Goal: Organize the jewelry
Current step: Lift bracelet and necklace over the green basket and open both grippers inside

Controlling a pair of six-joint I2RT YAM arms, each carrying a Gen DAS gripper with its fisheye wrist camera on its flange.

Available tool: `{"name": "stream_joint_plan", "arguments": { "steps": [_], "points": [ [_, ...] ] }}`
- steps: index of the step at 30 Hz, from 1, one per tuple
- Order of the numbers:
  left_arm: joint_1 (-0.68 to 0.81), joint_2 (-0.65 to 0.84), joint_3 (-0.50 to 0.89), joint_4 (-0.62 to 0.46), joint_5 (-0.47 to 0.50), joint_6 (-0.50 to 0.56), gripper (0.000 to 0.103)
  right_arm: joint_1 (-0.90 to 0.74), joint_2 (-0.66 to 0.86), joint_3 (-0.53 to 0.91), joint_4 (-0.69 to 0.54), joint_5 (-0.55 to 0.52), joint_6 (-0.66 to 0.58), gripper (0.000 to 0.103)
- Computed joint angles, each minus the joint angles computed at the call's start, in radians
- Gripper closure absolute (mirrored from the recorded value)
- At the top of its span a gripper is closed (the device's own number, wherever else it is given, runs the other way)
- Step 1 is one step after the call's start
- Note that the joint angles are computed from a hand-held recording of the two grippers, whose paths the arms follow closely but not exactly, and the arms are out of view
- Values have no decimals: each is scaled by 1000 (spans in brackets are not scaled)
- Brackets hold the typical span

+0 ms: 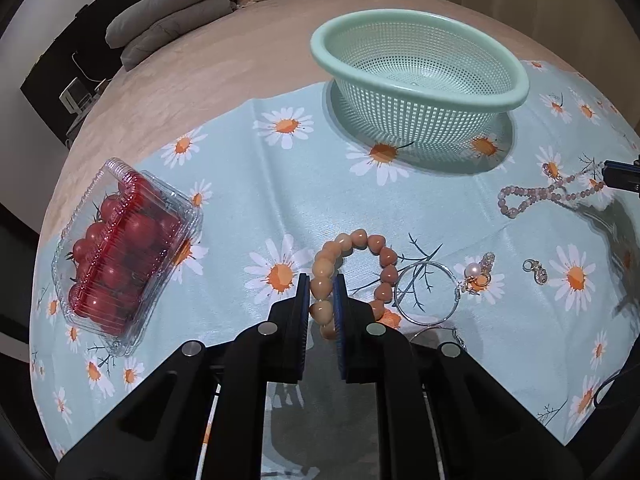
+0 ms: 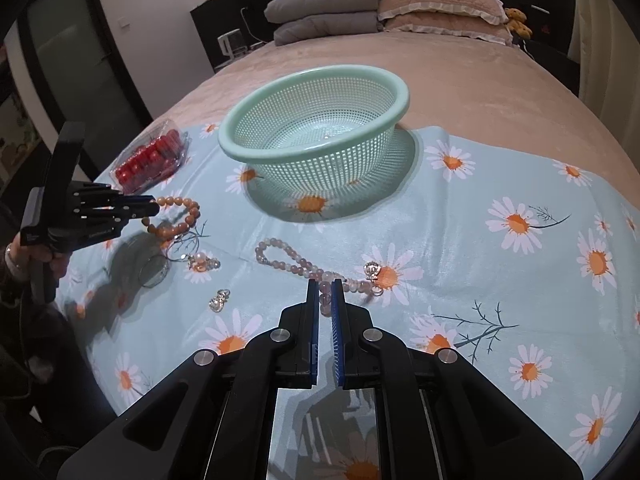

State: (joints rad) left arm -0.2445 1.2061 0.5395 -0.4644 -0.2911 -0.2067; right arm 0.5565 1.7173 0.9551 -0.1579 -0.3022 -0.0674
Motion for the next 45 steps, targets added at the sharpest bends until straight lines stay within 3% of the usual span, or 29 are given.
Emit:
{"name": "stream_joint_plan", "arguments": {
  "steps": [13,24,33,45],
  "points": [
    [-9,-180,37,-134,14,-2,91,9,-130,-31,12,-72,-8,97],
    [-13,-255,143,-243,-4,11,91,27,-282,14,-61,-27,-60,97],
    [-26,-134,329,-261,-10,42,91,0,-277,237,-134,-45,-107,97],
    [25,122,557,-204,91,122,91,-25,16,595,-174,-159,-31,97]
  ]
}}
